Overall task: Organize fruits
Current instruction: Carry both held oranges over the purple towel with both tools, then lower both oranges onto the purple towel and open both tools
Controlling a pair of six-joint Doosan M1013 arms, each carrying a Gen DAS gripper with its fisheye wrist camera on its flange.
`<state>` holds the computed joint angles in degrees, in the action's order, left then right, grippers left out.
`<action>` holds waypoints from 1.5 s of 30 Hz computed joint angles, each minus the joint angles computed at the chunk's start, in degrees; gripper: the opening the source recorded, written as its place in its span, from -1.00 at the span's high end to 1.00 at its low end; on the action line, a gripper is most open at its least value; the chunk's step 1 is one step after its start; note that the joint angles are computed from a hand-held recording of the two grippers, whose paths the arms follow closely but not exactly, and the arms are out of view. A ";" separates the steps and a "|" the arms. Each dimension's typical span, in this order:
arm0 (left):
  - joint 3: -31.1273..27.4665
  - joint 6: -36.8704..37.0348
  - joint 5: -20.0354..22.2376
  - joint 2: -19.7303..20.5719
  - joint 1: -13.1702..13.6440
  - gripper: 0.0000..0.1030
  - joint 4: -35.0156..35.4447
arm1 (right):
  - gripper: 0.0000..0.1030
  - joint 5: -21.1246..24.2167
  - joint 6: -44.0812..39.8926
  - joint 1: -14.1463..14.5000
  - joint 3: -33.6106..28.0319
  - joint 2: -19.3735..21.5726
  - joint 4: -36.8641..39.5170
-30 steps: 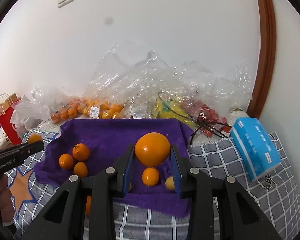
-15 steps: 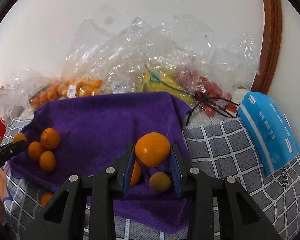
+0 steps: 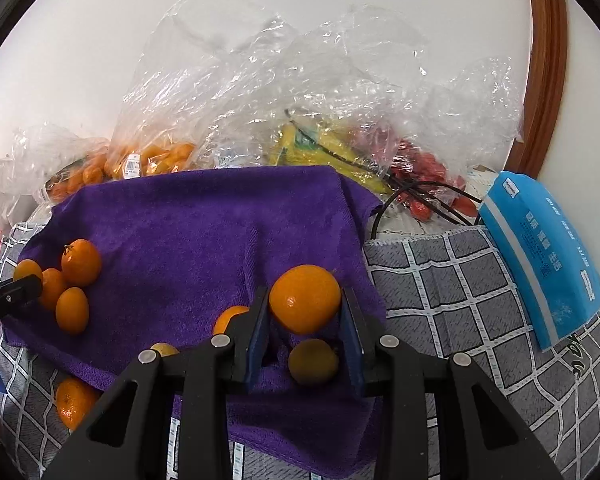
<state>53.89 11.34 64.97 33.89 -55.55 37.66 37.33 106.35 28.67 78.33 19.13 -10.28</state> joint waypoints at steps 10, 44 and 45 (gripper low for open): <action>0.56 1.45 -2.02 -0.18 -0.25 0.36 -0.33 | 0.34 -0.29 0.59 0.50 0.25 0.03 -1.75; 2.19 -3.35 -3.50 -2.02 -1.70 0.05 5.63 | 0.14 -1.68 1.72 3.33 2.45 -4.94 -4.42; 2.35 -3.57 -3.88 -2.21 -1.81 0.05 5.95 | 0.12 -1.44 2.06 3.45 2.54 -5.20 -4.49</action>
